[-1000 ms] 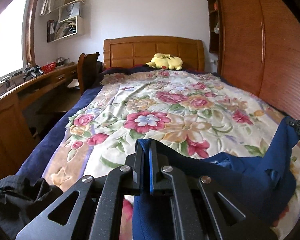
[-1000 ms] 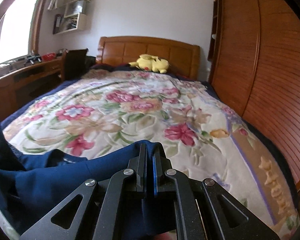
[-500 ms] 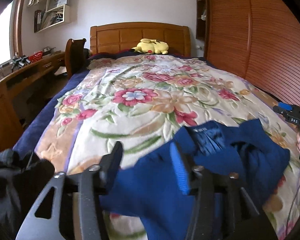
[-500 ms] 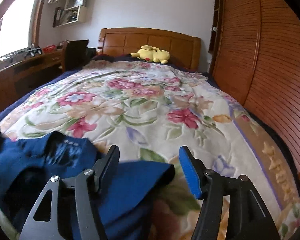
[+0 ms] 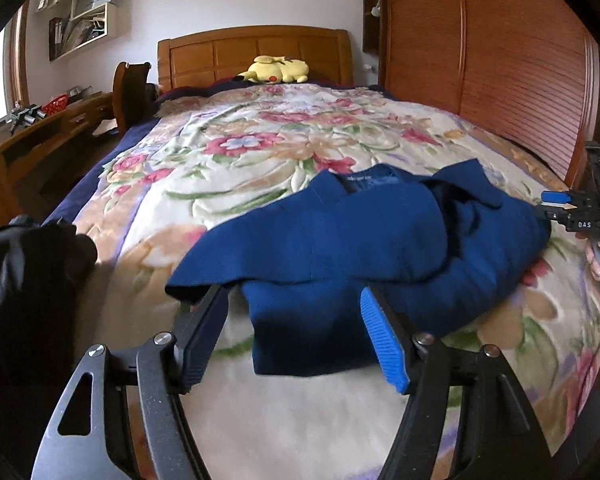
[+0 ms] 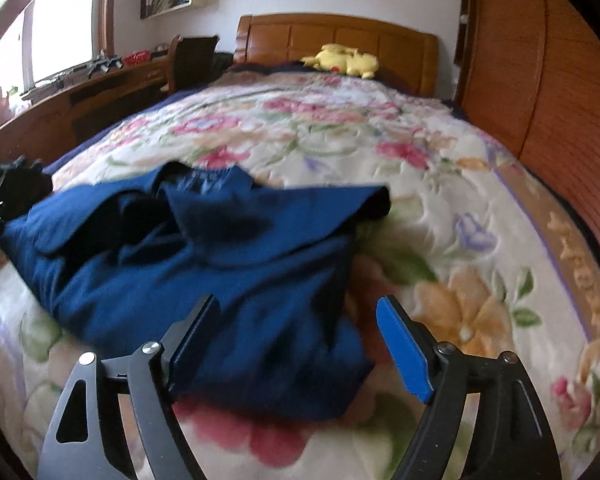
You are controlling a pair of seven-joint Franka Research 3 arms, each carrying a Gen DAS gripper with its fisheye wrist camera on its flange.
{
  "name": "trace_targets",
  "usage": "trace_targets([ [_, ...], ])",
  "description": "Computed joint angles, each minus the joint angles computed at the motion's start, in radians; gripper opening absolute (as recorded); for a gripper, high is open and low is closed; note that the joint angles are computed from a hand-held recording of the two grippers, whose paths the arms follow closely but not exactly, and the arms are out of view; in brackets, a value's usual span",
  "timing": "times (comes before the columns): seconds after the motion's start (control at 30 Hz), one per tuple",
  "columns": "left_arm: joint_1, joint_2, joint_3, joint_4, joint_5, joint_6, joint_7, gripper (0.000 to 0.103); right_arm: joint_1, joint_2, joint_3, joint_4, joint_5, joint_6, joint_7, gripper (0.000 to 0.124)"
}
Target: Fold large clothes
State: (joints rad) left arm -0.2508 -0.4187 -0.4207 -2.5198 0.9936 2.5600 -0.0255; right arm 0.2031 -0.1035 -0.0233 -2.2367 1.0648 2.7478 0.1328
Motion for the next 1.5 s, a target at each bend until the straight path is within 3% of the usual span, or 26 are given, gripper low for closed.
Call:
trace_targets([
  [0.17,-0.014,0.041,0.019,0.008,-0.050,0.003,0.030,0.070,-0.008,0.031,0.011,0.006,-0.101,0.022,0.087,0.084],
  [0.33,-0.014,0.081,0.020,0.014,-0.051,0.001,0.029,0.070,-0.016,0.054,0.016,0.023,-0.131,-0.019,0.154,0.086],
  [0.4,-0.010,0.086,0.036,0.005,-0.039,0.055,0.016,0.057,-0.026,0.071,0.011,0.041,-0.149,-0.078,0.182,0.086],
  [0.47,-0.004,0.086,0.043,-0.002,-0.030,0.105,0.006,0.035,-0.040,0.095,0.007,0.071,-0.161,-0.154,0.201,0.086],
  [0.57,0.004,0.082,0.032,0.000,-0.021,0.117,-0.016,0.021,-0.059,0.095,0.008,0.085,-0.145,-0.258,0.152,0.058],
  [0.63,0.008,0.069,0.011,0.002,0.001,0.101,-0.049,0.017,-0.057,0.071,0.016,0.061,-0.128,-0.229,0.117,0.034],
  [0.7,0.005,0.054,-0.004,0.006,0.017,0.083,-0.069,0.016,-0.054,0.045,0.013,0.040,-0.093,-0.217,0.071,0.023],
  [0.8,-0.015,0.018,-0.014,0.000,0.009,0.058,-0.077,0.014,-0.049,-0.011,0.003,-0.001,-0.053,-0.209,0.017,0.017],
  [1.0,-0.062,-0.089,-0.042,-0.045,-0.044,0.022,-0.073,0.014,-0.036,-0.178,-0.044,-0.132,-0.063,-0.244,-0.045,0.016],
  [1.3,-0.134,-0.194,-0.144,-0.102,-0.114,-0.050,-0.138,0.014,-0.082,-0.409,-0.136,-0.296,-0.183,-0.375,-0.042,0.017],
  [1.5,-0.131,-0.180,-0.156,-0.124,-0.083,-0.060,-0.210,0.015,-0.083,-0.475,-0.105,-0.344,-0.237,-0.298,0.036,0.032],
])
